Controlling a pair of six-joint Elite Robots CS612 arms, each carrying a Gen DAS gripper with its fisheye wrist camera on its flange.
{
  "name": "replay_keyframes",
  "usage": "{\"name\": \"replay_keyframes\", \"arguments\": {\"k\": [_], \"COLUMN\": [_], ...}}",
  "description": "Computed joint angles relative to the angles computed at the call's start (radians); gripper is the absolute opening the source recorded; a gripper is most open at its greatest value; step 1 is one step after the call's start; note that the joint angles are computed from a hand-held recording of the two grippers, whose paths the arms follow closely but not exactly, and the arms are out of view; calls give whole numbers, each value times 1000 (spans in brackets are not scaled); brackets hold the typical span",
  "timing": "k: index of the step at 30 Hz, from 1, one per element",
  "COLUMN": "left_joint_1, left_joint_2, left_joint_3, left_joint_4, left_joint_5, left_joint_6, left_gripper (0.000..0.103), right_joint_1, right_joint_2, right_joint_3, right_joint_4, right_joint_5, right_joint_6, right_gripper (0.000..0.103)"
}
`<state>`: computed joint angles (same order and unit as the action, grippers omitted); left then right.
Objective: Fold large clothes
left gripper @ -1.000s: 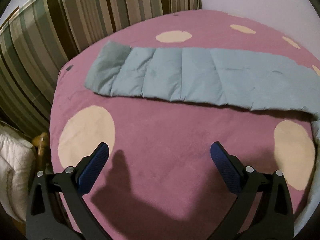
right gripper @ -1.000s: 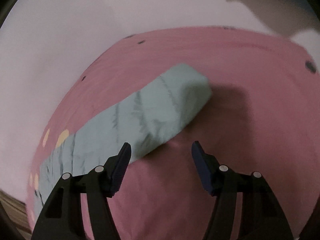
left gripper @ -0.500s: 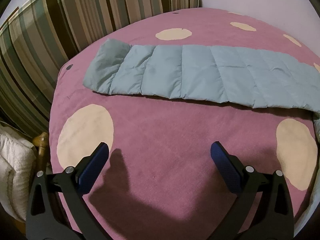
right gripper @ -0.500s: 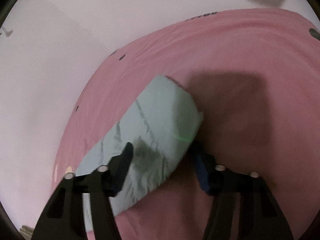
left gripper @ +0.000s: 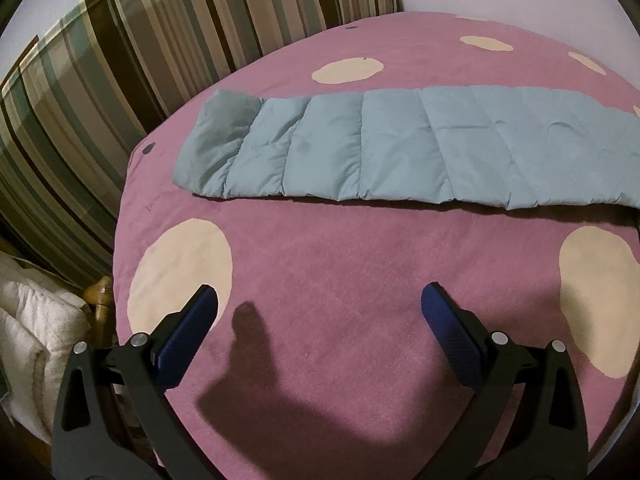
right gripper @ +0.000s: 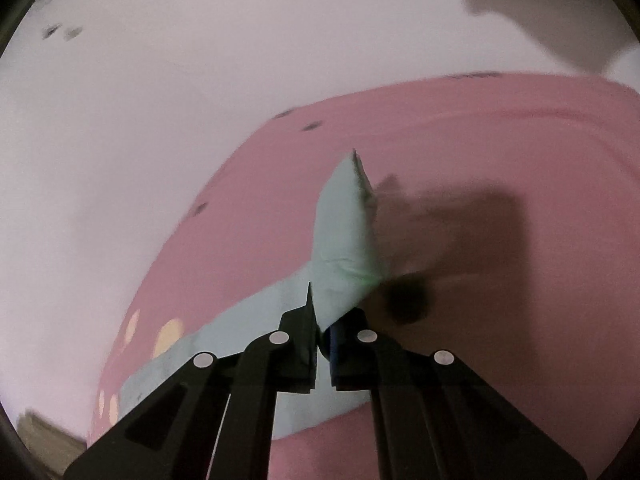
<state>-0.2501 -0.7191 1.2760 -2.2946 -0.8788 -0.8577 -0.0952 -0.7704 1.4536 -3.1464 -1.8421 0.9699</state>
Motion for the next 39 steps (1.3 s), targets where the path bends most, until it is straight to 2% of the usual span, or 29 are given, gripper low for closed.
{"name": "replay_keyframes", "arguments": {"k": [6,11,15,22,24,29,31,34,39], "left_joint_1": [2,1,3,8,8,8,8,8,8], "left_joint_2": [-1,-1,-2,-6,-6,-6,-7,-6,-6], "left_joint_3": [1,0,2,12,12,13,15,13,13], "left_joint_4": [-5,3,-3,-30,-30,-30,-33,-33,-32], "left_joint_5": [-9,-5,-10,-31,-30,-29,-30,-32,-31], "left_joint_6": [-2,-1,0,3,4,4,4,3,5], "left_gripper": [101,101,101,101,101,101,101,101,101], "right_joint_1": [77,145,188,246,271,299,306,314,329], "right_joint_2": [48,116,172,303,346,427,432,471,580], "right_joint_3": [-157,-322,-441,-693,-784,-932,-935,-1006,-1218], "right_joint_4": [47,121,195,368,432,553,573,642,835], "right_joint_5": [57,127,196,298,308,355,366,382,385], "right_joint_6": [-206,-358,-421,-538,-556,-627,-648,-665,-701], "right_gripper": [4,4,4,4,4,4,4,4,4]}}
